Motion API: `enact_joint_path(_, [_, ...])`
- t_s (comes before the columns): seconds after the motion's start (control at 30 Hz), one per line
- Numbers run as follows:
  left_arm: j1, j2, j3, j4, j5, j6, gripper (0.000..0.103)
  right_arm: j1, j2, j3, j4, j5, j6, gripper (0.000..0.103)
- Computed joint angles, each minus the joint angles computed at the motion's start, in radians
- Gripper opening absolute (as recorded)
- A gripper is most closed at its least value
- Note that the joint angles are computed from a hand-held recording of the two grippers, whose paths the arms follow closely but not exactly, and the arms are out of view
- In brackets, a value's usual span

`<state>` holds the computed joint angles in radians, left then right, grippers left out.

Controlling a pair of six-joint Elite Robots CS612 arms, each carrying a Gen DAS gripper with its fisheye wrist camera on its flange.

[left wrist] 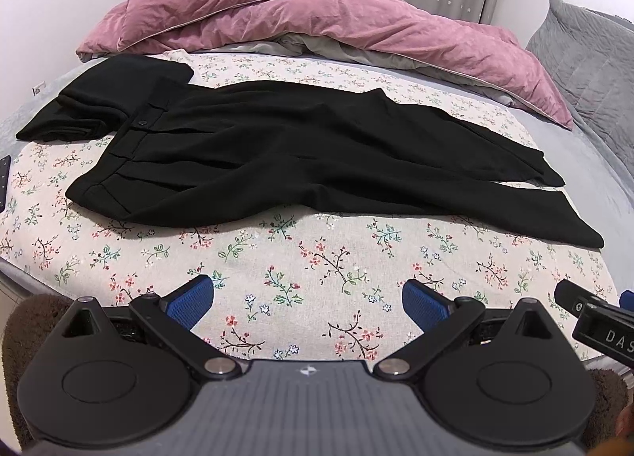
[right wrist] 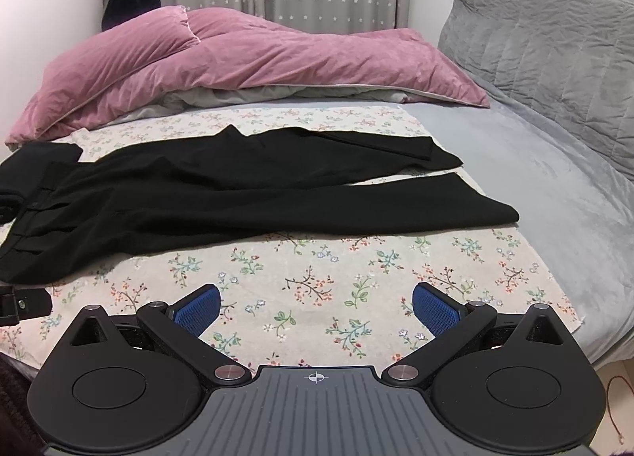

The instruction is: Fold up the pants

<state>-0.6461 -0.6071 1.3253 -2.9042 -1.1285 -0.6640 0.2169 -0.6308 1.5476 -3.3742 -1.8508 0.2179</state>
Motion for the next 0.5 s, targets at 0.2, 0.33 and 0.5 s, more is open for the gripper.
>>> enact_joint_path(0.2, [0.0, -0.001, 0.003, 0.0, -0.002, 0.004, 0.103, -0.002, 0.001, 0.003, -0.003, 0.007, 0.003, 0.103])
enact_joint_path(0.33, [0.0, -0.001, 0.003, 0.0, -0.002, 0.004, 0.103, -0.002, 0.002, 0.003, -0.004, 0.009, 0.003, 0.103])
enact_joint_path(0.5, [0.001, -0.001, 0.003, 0.002, -0.003, 0.006, 0.103, -0.002, 0.002, 0.003, -0.004, 0.009, 0.004, 0.103])
